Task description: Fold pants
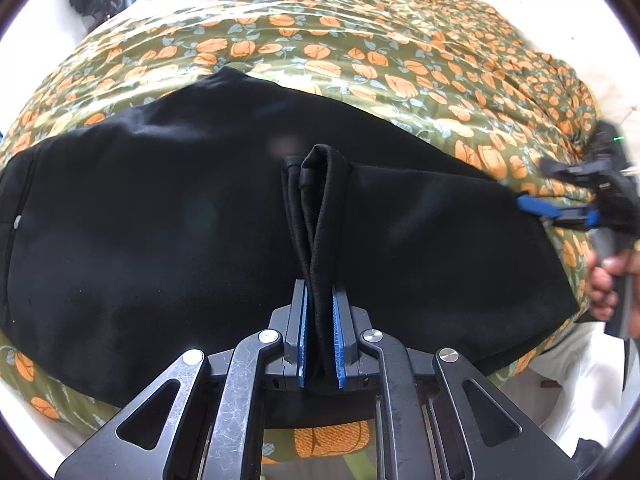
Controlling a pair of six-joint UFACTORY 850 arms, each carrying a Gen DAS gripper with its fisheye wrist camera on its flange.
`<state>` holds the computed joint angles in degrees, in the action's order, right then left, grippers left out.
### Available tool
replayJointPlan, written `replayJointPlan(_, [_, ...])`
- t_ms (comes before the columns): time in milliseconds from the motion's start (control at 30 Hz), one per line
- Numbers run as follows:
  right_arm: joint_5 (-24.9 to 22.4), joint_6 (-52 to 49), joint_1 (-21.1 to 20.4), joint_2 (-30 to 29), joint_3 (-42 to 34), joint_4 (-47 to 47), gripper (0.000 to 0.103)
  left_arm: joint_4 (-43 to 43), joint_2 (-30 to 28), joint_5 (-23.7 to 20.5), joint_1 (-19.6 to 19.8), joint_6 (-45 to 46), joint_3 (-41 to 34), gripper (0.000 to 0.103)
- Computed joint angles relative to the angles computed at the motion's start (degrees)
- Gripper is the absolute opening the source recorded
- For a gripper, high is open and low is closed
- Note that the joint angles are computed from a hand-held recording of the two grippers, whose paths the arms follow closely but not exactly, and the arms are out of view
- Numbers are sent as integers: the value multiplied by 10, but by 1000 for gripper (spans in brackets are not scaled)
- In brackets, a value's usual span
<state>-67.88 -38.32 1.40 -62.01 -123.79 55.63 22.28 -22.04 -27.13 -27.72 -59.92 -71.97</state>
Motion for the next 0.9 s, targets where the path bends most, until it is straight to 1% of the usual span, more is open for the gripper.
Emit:
replayJointPlan(33, [-8,12,-2,-13,-12,9,95,-2,-2,-1,0,2,-1,10])
replayJointPlan(67, [-9,8,-7,-12,-6,34,95,-6,-2,-2,1,5,-2,10])
replayJointPlan(133, [-15,5,-14,5,10,59,95,-10,-1,2,2,8,1,10])
replayJointPlan(233, [-20,-20,-33,66,91,96,95,-14,-1,7,4,11,3,11])
replayJointPlan(300, [-30,-31,-47,110,160,103,95,-15,-1,10,5,9,4,11])
replayJointPlan(367, [-31,-40,-57,139,220,105,95,-12,0,12,5,4,6,12])
replayJointPlan(400, [-24,-36,-59,150,251,96,95,-9,0,13,5,0,7,12])
replayJointPlan(467, [-20,-27,-61,152,285,69,95,-8,-1,11,4,0,6,12])
replayJointPlan(500, [-11,-38,-65,160,303,83,93,-5,-1,9,3,0,5,12])
replayJointPlan(600, [-5,-38,-79,184,329,139,92,-6,-1,9,3,1,5,13])
replayJointPlan(667, [-15,-49,-85,199,339,172,92,-8,-1,11,4,-2,7,14])
replayJointPlan(733, [-27,-45,-84,205,343,181,92,-8,-2,11,4,-3,7,14])
replayJointPlan(800, [-40,-35,-80,205,348,168,93,-7,-1,11,4,-3,7,14])
replayJointPlan(900, [-3,-11,-65,200,364,106,92,-4,-1,14,4,-3,10,16])
